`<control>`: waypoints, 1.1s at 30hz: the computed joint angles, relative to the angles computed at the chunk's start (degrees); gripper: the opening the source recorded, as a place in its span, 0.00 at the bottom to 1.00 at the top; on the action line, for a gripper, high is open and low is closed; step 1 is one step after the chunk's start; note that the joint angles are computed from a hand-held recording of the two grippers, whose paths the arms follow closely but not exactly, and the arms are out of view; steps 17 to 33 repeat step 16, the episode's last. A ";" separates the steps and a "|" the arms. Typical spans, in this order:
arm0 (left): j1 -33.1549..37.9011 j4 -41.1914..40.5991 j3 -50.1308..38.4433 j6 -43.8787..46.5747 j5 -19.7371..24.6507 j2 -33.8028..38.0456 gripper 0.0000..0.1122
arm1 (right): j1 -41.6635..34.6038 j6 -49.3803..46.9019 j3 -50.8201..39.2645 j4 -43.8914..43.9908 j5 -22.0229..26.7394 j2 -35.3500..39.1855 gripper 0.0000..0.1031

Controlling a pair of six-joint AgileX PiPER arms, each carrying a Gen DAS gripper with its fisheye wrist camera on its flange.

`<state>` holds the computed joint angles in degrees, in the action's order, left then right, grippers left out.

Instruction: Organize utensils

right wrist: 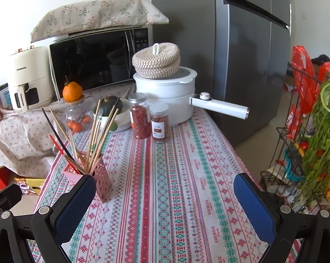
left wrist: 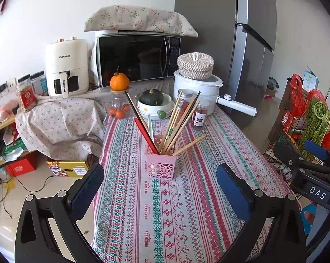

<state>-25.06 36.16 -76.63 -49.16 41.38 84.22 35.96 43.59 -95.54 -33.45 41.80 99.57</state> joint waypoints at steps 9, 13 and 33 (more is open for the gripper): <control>-0.24 -0.15 -0.65 -0.78 0.89 0.65 0.92 | 0.19 -0.59 -0.54 0.52 0.48 0.30 1.00; 0.21 -1.12 -0.45 -0.61 0.76 0.73 0.92 | 0.05 -1.25 -0.91 1.33 0.67 0.50 1.00; 1.16 -1.69 0.39 -0.56 -0.75 0.65 0.92 | 0.01 -1.46 -1.07 1.67 0.90 0.55 1.00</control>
